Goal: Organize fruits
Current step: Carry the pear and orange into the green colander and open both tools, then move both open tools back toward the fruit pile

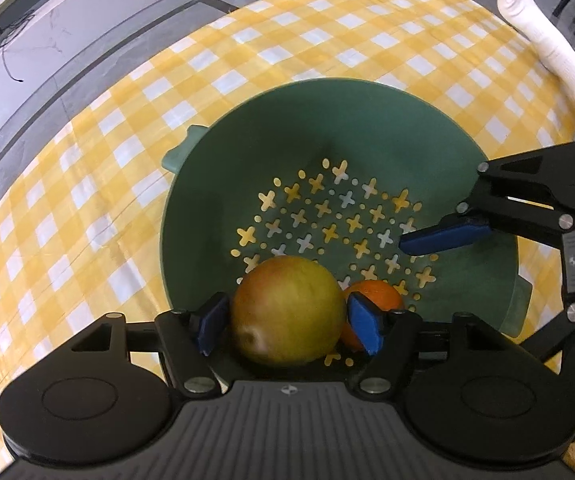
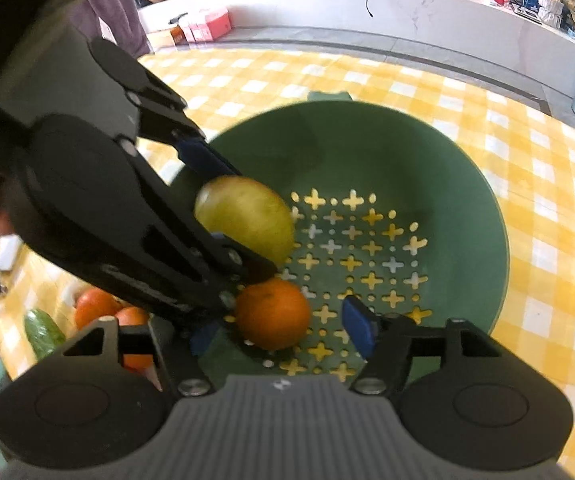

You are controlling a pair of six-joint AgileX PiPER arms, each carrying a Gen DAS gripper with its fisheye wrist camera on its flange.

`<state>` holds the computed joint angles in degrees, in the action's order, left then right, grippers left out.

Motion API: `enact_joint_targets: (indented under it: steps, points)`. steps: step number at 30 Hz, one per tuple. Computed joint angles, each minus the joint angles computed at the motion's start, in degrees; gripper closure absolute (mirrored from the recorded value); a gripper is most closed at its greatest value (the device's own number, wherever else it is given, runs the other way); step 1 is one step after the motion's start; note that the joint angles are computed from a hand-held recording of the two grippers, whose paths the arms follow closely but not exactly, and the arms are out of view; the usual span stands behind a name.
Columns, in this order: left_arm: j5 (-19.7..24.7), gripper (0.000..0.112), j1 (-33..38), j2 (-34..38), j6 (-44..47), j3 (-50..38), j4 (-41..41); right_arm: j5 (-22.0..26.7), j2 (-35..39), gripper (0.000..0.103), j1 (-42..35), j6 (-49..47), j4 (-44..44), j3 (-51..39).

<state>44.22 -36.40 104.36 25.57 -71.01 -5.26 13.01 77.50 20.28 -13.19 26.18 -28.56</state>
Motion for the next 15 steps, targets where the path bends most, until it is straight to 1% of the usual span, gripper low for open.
enact_joint_targets:
  steps: [1,2,3,5,6,9,12,15]
  points:
    - [-0.45,0.034,0.07,-0.5,-0.3,0.24,-0.42,0.02,-0.37,0.037,0.01,0.47,-0.29,0.17]
    - [-0.34,0.034,0.34,-0.92,-0.67,0.07,-1.22,-0.06,-0.8,0.035,0.46,3.07,-2.86,0.28]
    - [-0.08,0.033,0.6,-1.09,-0.99,-0.25,-1.97,-0.25,-0.89,0.034,1.51,7.81,-7.1,0.19]
    - [0.42,0.033,0.71,-1.8,-2.55,-0.83,-2.14,-0.16,-1.3,0.034,2.45,12.8,-11.62,0.22]
    - [0.28,0.033,0.67,-2.44,-2.81,-0.62,-2.1,-0.18,-1.79,0.034,3.24,16.75,-14.91,0.38]
    - [-0.01,0.033,0.35,-5.32,-3.08,1.02,-1.4,-0.13,-3.96,0.033,4.38,23.62,-20.13,1.26]
    - [-0.21,0.033,-0.23,-9.07,-3.41,3.5,0.39,0.89,-8.23,0.033,6.95,36.7,-30.27,2.59]
    - [-0.02,0.033,-0.28,-13.56,-3.25,6.3,1.28,1.29,-12.36,0.033,9.68,48.36,-38.5,4.2]
